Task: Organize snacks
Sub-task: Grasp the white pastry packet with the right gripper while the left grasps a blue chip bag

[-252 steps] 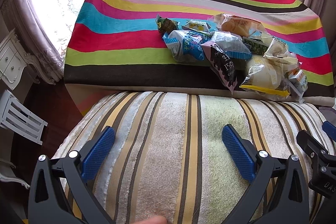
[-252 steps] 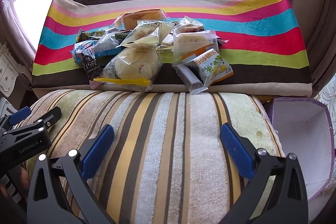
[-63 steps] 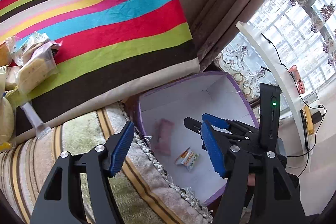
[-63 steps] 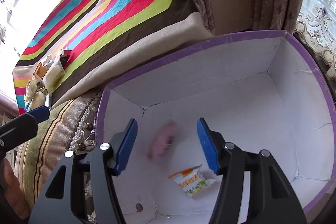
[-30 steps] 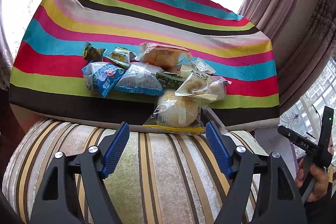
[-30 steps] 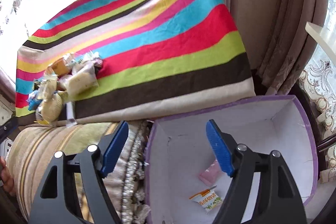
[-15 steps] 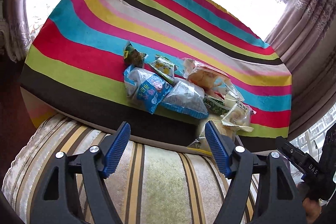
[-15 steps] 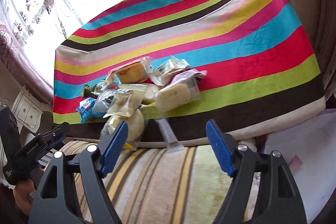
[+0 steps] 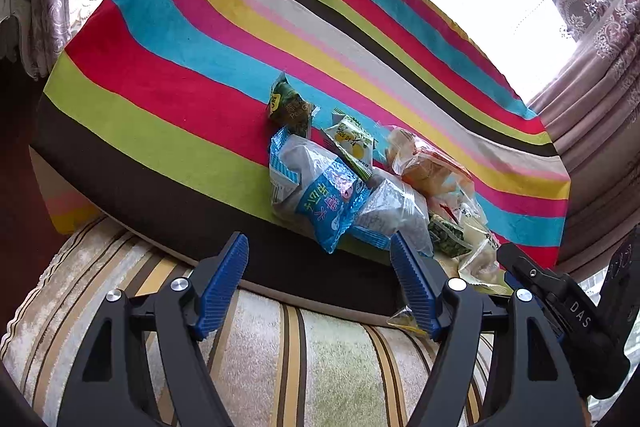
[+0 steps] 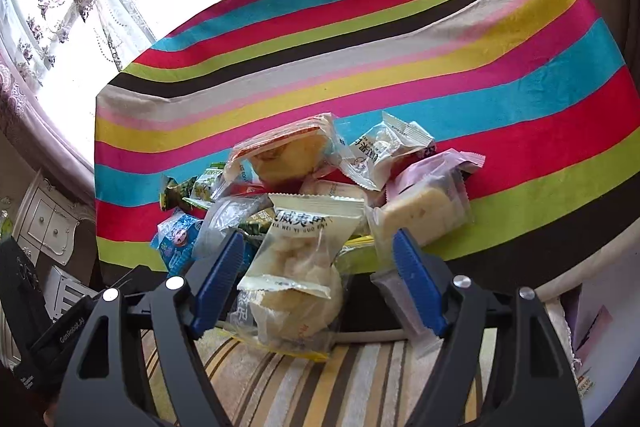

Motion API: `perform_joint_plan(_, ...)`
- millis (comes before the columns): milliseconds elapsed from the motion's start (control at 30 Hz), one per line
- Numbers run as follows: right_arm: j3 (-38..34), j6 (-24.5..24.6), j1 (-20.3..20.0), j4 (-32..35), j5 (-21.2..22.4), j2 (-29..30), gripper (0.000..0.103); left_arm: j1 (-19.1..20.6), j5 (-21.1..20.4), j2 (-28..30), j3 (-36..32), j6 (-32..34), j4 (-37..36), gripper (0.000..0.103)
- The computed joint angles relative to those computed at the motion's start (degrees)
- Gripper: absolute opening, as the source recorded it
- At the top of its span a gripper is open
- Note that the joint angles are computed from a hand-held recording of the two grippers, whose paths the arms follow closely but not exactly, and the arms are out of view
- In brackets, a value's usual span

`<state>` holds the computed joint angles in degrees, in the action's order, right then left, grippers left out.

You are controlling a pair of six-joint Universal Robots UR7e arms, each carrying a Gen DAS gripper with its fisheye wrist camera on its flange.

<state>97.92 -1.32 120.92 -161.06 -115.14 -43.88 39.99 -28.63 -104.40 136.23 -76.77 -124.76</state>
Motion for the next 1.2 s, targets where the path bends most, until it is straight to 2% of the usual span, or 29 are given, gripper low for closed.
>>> perform_joint_plan(233,-1.86,-0.67,0.01,1.72,-0.61,2.03,0.077,3.56,-1.46,1.74,0.03,4.30,-8.40,0.070)
perform_joint_plan(467,-2.43,0.11,-0.87,3.35,1.11,2.60,0.066,7.20,-2.30,4.45,-1.22,7.66,-14.32,0.070)
perform_joint_plan(500,-2.43,0.15,-1.01,3.52,1.48,2.60,0.061,7.71,-2.28,4.93,-1.52,8.09,-14.87,0.070)
perform_joint_plan(700,-1.81,-0.14,-1.53,3.02,3.63,2.18,0.049,10.27,-2.43,8.34,-4.15,10.98,-15.32,0.070)
perform_joint_plan(800,-1.32,0.05,-1.91,2.54,4.60,1.80,0.048,10.94,-2.33,9.68,-5.70,11.08,-12.76,0.070)
perform_joint_plan(833,-1.18,0.08,-1.99,2.34,4.90,1.68,0.047,10.99,-2.12,10.07,-6.25,10.88,-11.43,0.068)
perform_joint_plan(867,-0.99,0.06,-2.05,2.06,5.15,1.55,0.046,11.15,-2.53,10.54,-6.52,11.80,-11.76,0.058)
perform_joint_plan(1200,1.35,-0.27,-2.82,0.20,6.73,-0.57,0.045,8.82,0.49,10.07,-6.40,6.97,-5.31,0.041)
